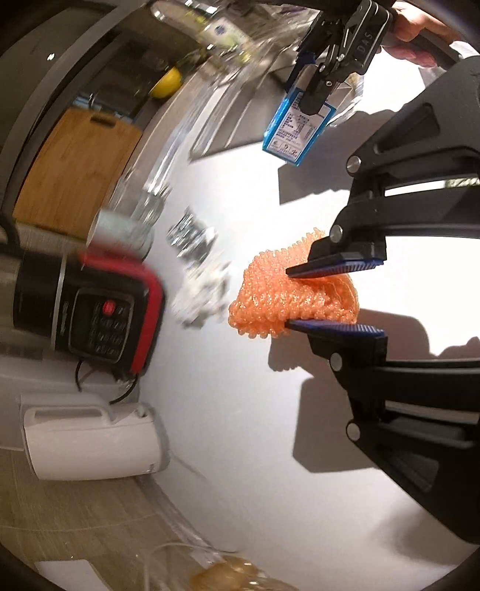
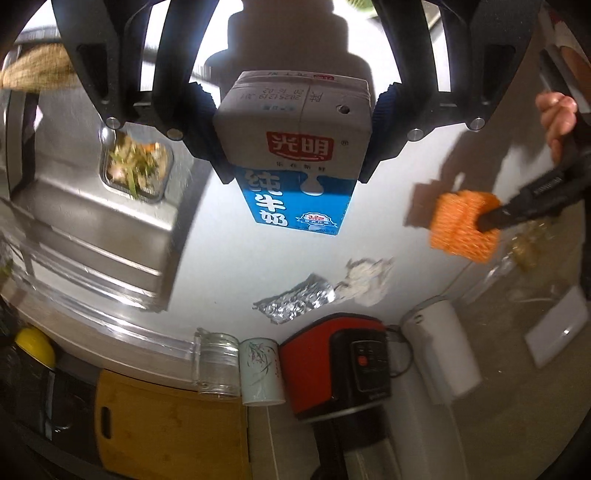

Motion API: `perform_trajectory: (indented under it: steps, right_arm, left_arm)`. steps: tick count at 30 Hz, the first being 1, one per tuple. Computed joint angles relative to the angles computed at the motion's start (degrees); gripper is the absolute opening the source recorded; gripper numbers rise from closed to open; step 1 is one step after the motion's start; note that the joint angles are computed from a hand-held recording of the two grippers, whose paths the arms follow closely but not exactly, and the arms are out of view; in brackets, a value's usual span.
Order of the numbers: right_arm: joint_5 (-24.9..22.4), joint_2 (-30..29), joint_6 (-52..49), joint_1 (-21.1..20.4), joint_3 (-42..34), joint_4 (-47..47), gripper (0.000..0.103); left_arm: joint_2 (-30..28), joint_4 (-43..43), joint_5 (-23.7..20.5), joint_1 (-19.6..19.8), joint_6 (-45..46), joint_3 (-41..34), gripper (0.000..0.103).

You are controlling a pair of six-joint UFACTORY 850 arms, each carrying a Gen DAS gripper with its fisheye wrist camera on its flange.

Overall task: Collect trash
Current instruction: 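Carry both items over the basket and release the sponge and milk carton into it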

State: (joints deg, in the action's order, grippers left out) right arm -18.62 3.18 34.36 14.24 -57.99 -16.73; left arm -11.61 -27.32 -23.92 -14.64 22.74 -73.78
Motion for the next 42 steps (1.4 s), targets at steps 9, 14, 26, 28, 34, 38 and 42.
perform_trajectory:
  steps: [9,14,26,28,34,38,42]
  right_arm:
    - [-5.6,21.1,4.1,5.6,14.9,0.8,0.068]
    - [-10.8,31.8,11.1,10.6,21.1,-2.8,0.068]
    - [-20.4,46.4,22.6,20.5,28.2,-8.2,0.068]
    - [-21.3,47.5,22.9,21.1,28.7,-8.4,0.068]
    - [-22.7,49.8,21.2,21.0,29.9,-6.5,0.068]
    - [-22.3,50.6,18.0,19.4,30.7,-3.4,0.068]
    - [-21.5,50.8,15.3,18.0,31.1,-0.7,0.068]
  left_arm:
    - [17.7,5.0,-1.2,-6.8,-9.2,16.2,0.022]
    - [25.3,13.9,-2.4,-11.9,-20.2,22.1,0.022]
    - [34.1,27.8,-6.5,-22.5,-39.0,31.4,0.022]
    - [34.1,29.0,-6.7,-23.9,-41.0,32.0,0.022]
    - [32.6,28.3,-7.0,-26.1,-42.3,33.1,0.024]
    - [31.0,28.0,-8.0,-26.9,-43.6,33.4,0.041]
    - [30.6,28.4,-8.6,-27.5,-44.8,33.5,0.057]
